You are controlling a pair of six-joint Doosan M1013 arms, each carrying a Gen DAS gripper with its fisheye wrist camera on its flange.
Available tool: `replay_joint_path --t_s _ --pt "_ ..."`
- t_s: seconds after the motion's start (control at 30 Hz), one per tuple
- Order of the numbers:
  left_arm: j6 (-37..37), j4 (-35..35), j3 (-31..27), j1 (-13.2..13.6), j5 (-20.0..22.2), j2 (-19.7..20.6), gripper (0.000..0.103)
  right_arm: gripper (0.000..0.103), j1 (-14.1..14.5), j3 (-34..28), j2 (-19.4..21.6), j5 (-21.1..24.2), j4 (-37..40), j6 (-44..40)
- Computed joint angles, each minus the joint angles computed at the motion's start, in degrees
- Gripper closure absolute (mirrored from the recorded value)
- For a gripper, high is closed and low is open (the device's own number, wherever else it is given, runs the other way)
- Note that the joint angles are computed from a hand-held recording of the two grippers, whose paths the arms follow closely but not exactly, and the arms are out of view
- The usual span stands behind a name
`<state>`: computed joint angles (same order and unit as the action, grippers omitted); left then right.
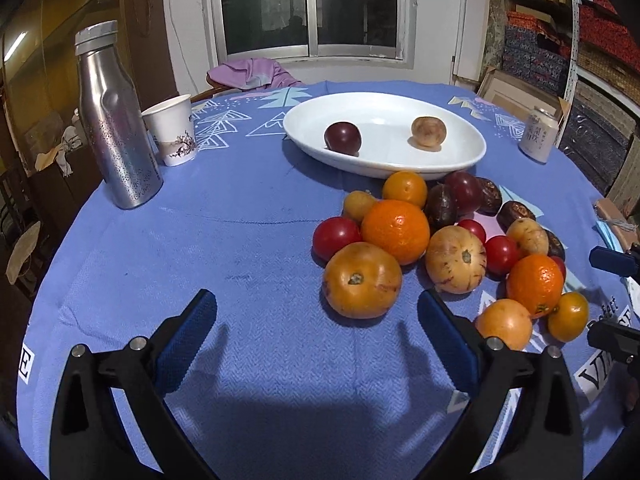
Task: Organize fruits
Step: 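Move both tools back toward the fruit pile, then grasp the brown round fruit with the left tool while the right tool grasps an orange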
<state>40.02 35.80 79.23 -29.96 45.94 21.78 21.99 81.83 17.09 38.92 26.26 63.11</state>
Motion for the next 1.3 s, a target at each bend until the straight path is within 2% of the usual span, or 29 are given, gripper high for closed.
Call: replay_joint_path --t_s 0.17,0.33,0.53,0.57,0.6,0.67,0.7,0.77,0.8,0.97,1.03,1.13,1.3 --pt "2.46 1.99 -2.10 -0.42 2.01 1.56 0.004 0.012 0.35 -0.02 0.03 0.53 -0.72 -0.28" --pt "4.48 0.56 -2.89 -0.03 1.59 2.01 0.004 0.013 0.99 -0.50 0.38 1.65 -2.73 -0.34" --pt "9.91 -4.05 -3.64 0.36 0.28 2.49 0.006 0.033 1.05 -2.13 1.64 5.37 -2.97 -0.18" --pt "10.64 -4.66 -3.68 0.37 0.09 2.53 0.010 0.037 0.95 -2.34 1.83 6.01 -2.68 -0.20" --pt "11.57 -5.48 -3.85 0.43 0.06 2.63 0.024 0.037 0.81 -2.77 2.17 7.01 -2.35 0.02" --pt "14.11 -8.37 -4.28 0.82 0.12 2.94 0.035 0.040 0.60 -2.94 2.37 7.61 -1.48 -0.05" --pt "15.57 -10.47 -4.60 1.17 0.18 3.15 0.040 0.042 0.48 -3.12 2.53 8.16 -0.98 -0.06" --pt "16.92 -13.20 -4.73 1.68 -0.08 3.25 0.047 0.052 0.34 -3.60 2.92 9.30 -0.52 0.21" --pt "17.30 -14.13 -4.62 1.86 -0.45 3.19 0.050 0.053 0.27 -3.90 3.15 9.82 -0.64 0.80" --pt "16.15 -13.83 -4.06 1.98 -1.04 2.83 0.058 0.056 0.06 -4.09 3.37 10.49 -0.29 1.50" --pt "16.25 -14.13 -3.92 2.03 -1.29 2.72 0.058 0.057 0.06 -4.19 3.44 10.71 -0.43 1.65" --pt "17.12 -15.08 -3.56 2.07 -2.04 2.44 0.059 0.065 -0.01 -4.09 3.35 10.45 -0.31 1.86" --pt "17.18 -14.70 -1.95 1.65 -4.51 1.31 0.059 0.065 -0.29 -3.85 3.21 10.39 1.31 0.75"
